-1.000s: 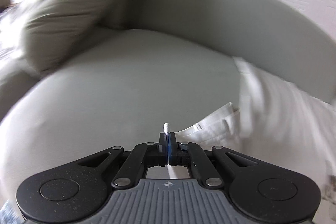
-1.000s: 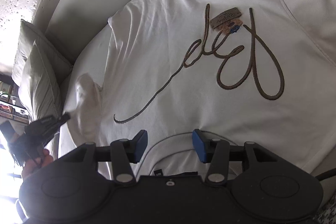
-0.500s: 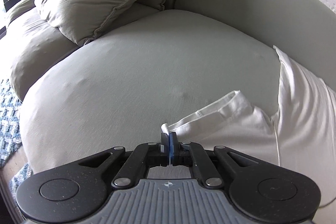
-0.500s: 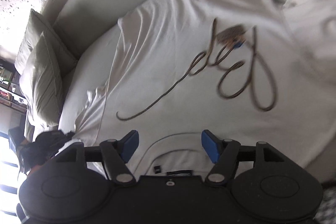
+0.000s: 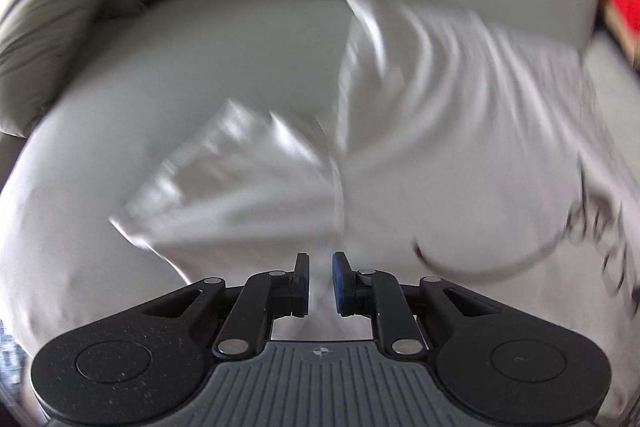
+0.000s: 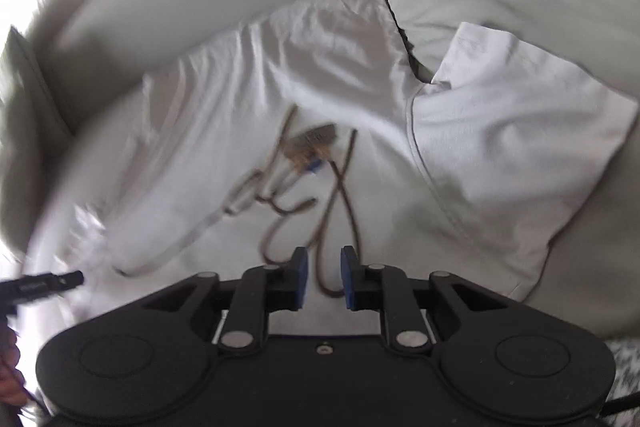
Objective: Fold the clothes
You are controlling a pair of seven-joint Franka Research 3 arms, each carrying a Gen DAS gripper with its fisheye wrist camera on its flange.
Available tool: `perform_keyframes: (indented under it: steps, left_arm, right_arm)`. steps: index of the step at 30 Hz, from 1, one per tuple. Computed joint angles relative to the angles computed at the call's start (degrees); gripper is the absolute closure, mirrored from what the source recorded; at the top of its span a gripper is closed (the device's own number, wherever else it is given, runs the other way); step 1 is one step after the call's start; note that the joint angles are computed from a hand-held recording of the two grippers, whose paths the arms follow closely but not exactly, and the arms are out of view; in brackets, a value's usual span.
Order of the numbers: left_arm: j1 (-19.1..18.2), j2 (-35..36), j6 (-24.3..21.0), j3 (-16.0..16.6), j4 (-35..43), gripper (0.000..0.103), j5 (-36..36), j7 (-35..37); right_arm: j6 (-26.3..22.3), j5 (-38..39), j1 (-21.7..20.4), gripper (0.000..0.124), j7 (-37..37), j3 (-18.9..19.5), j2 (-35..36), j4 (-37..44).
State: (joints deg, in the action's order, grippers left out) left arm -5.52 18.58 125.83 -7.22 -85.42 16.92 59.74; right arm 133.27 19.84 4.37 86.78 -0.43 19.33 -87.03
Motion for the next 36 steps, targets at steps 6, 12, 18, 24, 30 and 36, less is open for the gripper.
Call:
perform_keyframes:
  steps: [6, 12, 18, 24, 30, 36]
  left_arm:
    - [-0.76, -8.32, -0.60, -1.98, -10.22, 0.094, -0.93, 6.69]
    - [-1.14, -15.83, 8.28, -2.31, -19.51, 0.091, -2.12, 6.05]
    - [-2.50, -10.60, 13.66, -2.87, -16.22, 0.088, 0.83, 2.78]
    - [-3.66, -11.11, 5.02, -3.37, -15.04, 0.088, -0.02, 6.41]
    - [-2.14, -16.85, 11.32, -2.64, -18.19, 0.092, -3.89, 7.90]
    - [-0.84, -15.60, 17.85, -1.60, -12.05, 0.090, -0.90, 4.59]
  right_arm:
    - [-5.82, -0.83, -0.64, 0.107, -4.02, -0.44, -7.46, -7.68]
    - [-8.50, 3.43, -1.96, 0.106, -5.54, -1.26, -12.49, -11.64]
    - [-3.21, 10.73, -1.27, 0.106, -9.99, -0.11, -9.65, -9.81]
    - [-7.33, 7.54, -0.85, 0.106, -9.40, -0.24, -9.78, -10.13]
    - [-11.69, 14.95, -2.94, 0.105, -8.67, -0.66, -10.96, -5.85]
    - [-9.04, 21.96, -3.93, 0.087, -10.45, 0.00, -7.40, 4.77]
